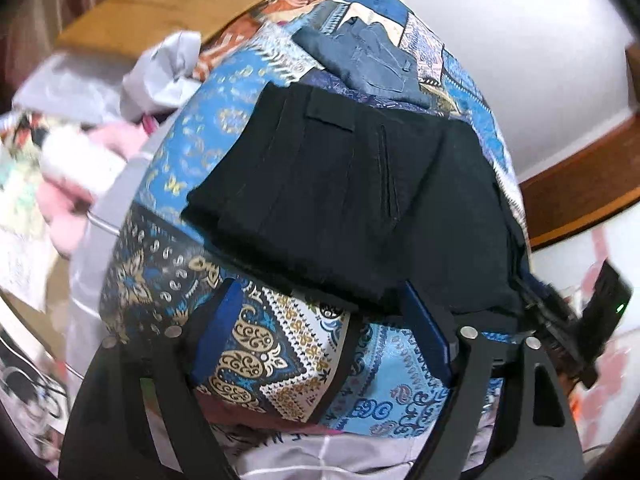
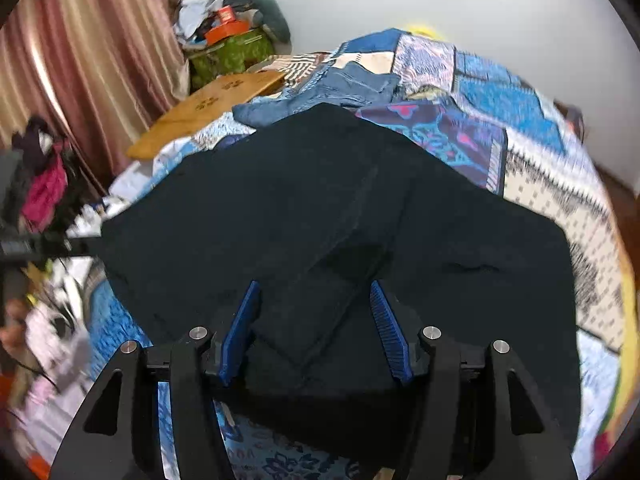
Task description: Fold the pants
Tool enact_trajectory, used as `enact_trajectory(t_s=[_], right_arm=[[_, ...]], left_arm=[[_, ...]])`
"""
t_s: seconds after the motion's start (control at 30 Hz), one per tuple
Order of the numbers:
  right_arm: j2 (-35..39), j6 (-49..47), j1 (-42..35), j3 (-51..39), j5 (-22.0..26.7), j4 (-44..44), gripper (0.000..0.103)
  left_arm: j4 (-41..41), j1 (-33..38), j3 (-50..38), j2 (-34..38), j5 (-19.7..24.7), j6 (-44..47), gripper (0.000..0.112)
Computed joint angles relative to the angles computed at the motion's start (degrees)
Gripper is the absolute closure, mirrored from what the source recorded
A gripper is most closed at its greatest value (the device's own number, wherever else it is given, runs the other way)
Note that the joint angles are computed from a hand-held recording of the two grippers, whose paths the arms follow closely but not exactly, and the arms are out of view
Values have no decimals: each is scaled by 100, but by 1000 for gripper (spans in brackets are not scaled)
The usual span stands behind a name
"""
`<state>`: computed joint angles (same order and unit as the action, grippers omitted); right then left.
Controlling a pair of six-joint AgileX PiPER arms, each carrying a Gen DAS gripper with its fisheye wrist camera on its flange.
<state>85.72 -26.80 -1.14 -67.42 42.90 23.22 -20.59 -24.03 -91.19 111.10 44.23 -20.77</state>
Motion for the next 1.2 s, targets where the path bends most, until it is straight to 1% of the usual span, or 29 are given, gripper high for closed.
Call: enact_trajectory(t_s=[0.03,0.13,0.2,0.4,0.47,0.5,0.53,0.57,0.6,0.63,0.67,0.7,0.73,0.8,0.87,0.93,1.07,1.2], right_arm=[[-10,37,36,0,-24,-72,48],[43,-238,-139,-14,62,288,46],[80,-295,-162,-29,60,376,45],[51,-418,-149,51,-17,477,45],[60,-472,-166,48,-5,534,45],[64,-484,-168,45,-4,546,45],[70,-521,-184,45,1,573,45],[71,-537,-188,48,-1,587,45],[68,-556,-193,52,0,600,45],[64,-573,-200,63,-1,615,45],[63,-583,-207,64,3,632,45],[61,-583,-209,67,3,649,45],[59,-563,-204,66,2,645,45],[62,-523,-205,48,23,623,45],[63,-392,-219,-32,154,569,45],[44,-441,-320,-103,353,651,45],[-117,-681,-819,-145,767,1135,45],[-424,-858,-1417,-12,857,1384,45]], left_arm=[[-224,55,73,-4,-48,125,30],[-1015,215,194,94,-181,542,30],[-1357,289,183,206,-234,721,30],[-1599,423,-309,664,-252,700,30],[-1535,452,-472,804,-278,678,31],[-1402,455,-557,858,-276,565,35],[-1292,464,-633,909,-270,486,41],[-1018,435,-727,947,-252,291,46],[-670,391,-827,982,-191,66,59],[-391,347,-895,1002,-148,-69,62],[-231,311,-901,990,-162,-116,64],[-4,246,-901,953,-186,-247,68],[275,166,-967,929,-147,-313,75],[938,-5,-1142,874,-23,-470,81],[1925,-292,-1323,730,120,-789,82],[2614,-528,-1590,644,315,-934,84],[3171,-741,-2253,667,606,-969,85],[3650,-1025,-3399,1000,1061,-901,87]])
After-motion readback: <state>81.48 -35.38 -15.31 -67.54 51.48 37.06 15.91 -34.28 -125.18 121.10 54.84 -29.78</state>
